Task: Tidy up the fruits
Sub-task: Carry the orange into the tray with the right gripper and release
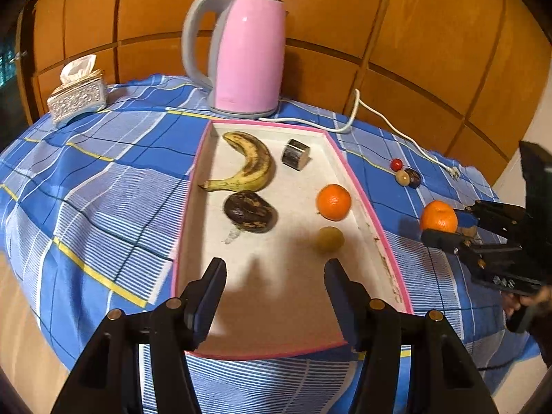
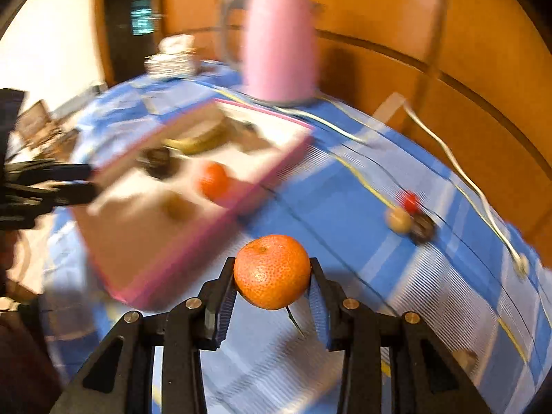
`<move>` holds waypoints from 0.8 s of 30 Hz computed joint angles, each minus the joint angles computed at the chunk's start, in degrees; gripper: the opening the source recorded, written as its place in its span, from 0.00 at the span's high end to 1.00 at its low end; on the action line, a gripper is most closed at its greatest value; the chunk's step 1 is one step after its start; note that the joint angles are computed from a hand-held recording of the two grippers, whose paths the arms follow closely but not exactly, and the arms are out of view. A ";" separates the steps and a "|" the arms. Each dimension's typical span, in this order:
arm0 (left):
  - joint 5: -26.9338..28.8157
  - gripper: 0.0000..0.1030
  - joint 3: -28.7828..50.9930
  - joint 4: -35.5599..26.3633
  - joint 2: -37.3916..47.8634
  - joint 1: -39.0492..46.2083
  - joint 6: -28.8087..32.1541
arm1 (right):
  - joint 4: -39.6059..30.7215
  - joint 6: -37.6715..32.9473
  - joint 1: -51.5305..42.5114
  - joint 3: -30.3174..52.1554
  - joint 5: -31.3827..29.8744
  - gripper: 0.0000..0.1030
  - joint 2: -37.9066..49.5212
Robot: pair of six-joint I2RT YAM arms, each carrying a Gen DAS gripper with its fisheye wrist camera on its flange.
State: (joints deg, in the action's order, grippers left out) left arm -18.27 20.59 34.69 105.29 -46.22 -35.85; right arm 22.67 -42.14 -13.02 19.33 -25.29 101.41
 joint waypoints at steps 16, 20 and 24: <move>0.63 0.42 -2.30 2.16 -0.32 3.34 0.33 | 5.63 9.50 23.93 3.69 9.81 0.61 10.10; 0.43 0.42 -1.94 1.95 -0.12 2.78 0.37 | 7.45 11.72 23.20 4.22 10.35 0.60 12.36; 0.50 0.42 -1.58 1.74 0.47 2.35 0.37 | 8.40 11.75 21.22 3.32 8.43 0.48 11.62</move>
State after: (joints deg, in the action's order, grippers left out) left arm -17.77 19.01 36.43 105.76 -43.86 -35.49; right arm 31.07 -30.39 8.20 22.65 -16.87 113.02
